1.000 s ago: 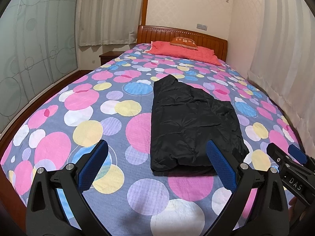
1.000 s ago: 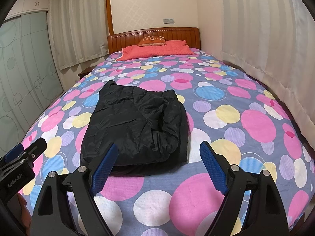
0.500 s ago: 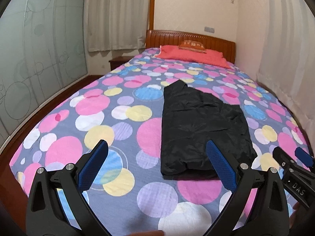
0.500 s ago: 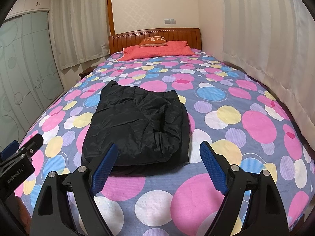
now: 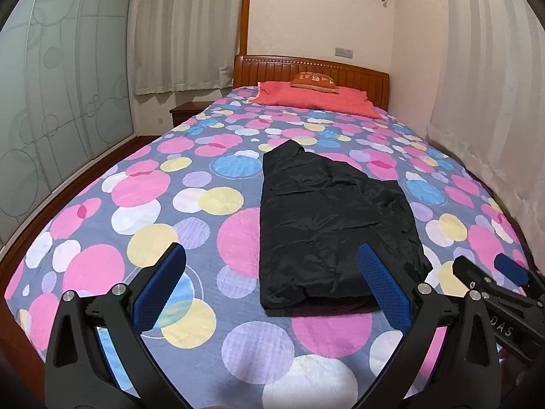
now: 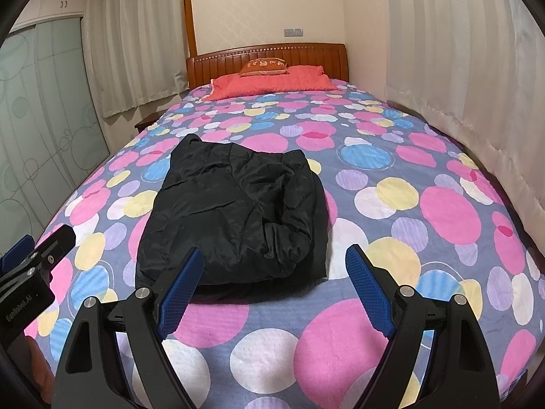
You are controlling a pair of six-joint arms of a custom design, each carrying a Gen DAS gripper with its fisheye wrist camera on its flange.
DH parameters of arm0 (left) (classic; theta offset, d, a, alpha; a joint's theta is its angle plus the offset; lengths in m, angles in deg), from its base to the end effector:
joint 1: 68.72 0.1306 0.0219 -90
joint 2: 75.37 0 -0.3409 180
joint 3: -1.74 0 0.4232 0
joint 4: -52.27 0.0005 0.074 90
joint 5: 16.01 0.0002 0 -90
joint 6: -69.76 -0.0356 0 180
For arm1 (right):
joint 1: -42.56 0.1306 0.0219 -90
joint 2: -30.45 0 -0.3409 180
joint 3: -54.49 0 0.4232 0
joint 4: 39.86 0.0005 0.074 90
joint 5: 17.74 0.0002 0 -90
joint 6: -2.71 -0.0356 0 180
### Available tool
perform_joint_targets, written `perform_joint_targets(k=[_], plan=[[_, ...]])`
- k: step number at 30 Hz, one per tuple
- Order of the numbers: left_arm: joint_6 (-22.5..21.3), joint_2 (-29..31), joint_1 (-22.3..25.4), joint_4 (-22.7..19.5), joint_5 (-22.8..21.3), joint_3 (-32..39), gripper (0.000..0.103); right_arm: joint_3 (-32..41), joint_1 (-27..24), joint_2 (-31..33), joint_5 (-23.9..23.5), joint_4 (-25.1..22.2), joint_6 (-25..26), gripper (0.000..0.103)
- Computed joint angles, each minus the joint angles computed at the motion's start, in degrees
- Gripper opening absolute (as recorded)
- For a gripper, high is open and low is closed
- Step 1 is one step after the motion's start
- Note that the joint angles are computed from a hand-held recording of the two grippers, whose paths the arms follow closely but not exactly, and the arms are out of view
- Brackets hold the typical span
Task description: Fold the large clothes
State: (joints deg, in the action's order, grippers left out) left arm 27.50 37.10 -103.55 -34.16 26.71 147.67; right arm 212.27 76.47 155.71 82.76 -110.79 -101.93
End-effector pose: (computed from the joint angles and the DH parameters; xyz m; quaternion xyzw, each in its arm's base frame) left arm 0.4778 -0.3012 0.6005 -0.2242 0.8488 0.0938 0.4695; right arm 0.5523 0.3629 0.5686 -0.1108 0.8906 0.1030 0.4289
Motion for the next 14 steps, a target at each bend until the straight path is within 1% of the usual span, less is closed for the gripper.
perform_joint_targets(k=[1, 2, 4, 6, 8, 10, 11, 14], plan=[[1.23, 1.21, 0.18, -1.95, 0.42, 1.76, 0.101, -0.02, -0.07, 0.09, -0.12, 0.01, 0.02, 0.084], [0.54, 1.20, 0.43, -1.24, 1.24, 1.57, 0.101, -0.05, -0.16, 0.15, -0.29, 0.04, 0.08, 0.084], [-1.77, 0.05, 0.73, 2.61, 2.60, -0.67, 0.101, 0.06, -0.34, 0.44, -0.70, -0.03, 0.19, 0.084], [-2.53, -0.11, 0.81, 4.15, 2.03, -1.40, 0.101, -0.28, -0.52, 0.46, -0.93, 0.23, 0.27, 0.084], [-1.83, 1.06, 1.17, 3.21, 0.78, -0.28, 0.101, -0.13, -0.89, 0.79, -1.27, 0.25, 0.20, 0.084], [-2.05, 1.13, 2.03, 3.63, 2.94, -0.69, 0.101, -0.21, -1.36, 1.03, -1.40, 0.42, -0.07, 0.084], [-2.00, 1.44, 2.71, 3.16, 4.43, -0.65, 0.101, -0.08, -1.63, 1.26, -1.35, 0.36, -0.09, 0.084], [-0.24, 2.42, 4.76, 0.14, 6.31, -0.98, 0.101, 1.06, -2.67, 2.56, -1.10, -0.28, 0.08, 0.084]])
